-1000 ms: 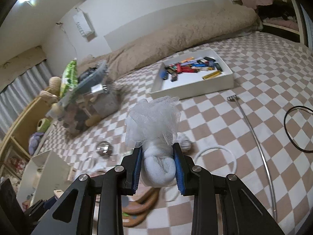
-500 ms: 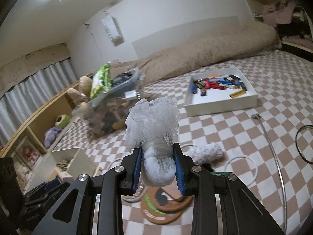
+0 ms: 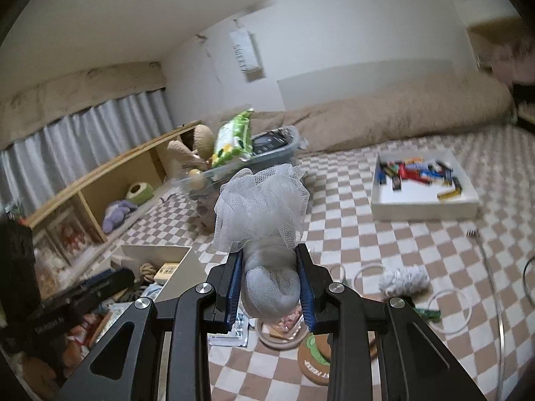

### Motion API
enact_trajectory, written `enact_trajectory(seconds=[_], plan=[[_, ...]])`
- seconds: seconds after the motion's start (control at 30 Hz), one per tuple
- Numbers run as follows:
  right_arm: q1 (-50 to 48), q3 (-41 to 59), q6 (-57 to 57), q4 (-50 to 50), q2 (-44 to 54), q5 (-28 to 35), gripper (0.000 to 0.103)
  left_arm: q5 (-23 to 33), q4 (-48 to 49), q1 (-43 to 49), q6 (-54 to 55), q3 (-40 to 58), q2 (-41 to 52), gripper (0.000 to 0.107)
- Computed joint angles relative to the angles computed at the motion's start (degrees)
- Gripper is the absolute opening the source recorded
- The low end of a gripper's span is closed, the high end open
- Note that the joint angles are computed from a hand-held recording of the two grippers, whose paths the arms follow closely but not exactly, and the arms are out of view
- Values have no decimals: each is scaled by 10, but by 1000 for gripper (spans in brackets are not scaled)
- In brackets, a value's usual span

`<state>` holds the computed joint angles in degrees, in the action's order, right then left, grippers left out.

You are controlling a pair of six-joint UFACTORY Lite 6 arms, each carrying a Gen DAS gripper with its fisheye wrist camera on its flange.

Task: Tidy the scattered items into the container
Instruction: 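Lift sock bundle with right tool while left tool lifts honeycomb box, then carry sock bundle and honeycomb box over the shoe box with both tools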

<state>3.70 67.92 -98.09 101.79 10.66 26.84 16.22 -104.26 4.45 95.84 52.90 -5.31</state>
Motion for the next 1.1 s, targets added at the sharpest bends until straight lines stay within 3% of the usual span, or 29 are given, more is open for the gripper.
enact_trajectory(seconds=[0.33, 0.63, 0.93, 1.1], plan=[[78, 30, 29, -28, -9, -19, 31, 32, 48, 98, -51, 5, -23, 57], [159, 67, 71, -66, 5, -46, 31, 18, 68, 162, -68, 24, -9, 57], [247, 196, 275, -264, 96, -67, 31, -13, 104, 219, -141, 44, 25, 57], [271, 237, 341, -321, 129, -69, 31, -50, 44, 232, -123, 48, 53, 57]])
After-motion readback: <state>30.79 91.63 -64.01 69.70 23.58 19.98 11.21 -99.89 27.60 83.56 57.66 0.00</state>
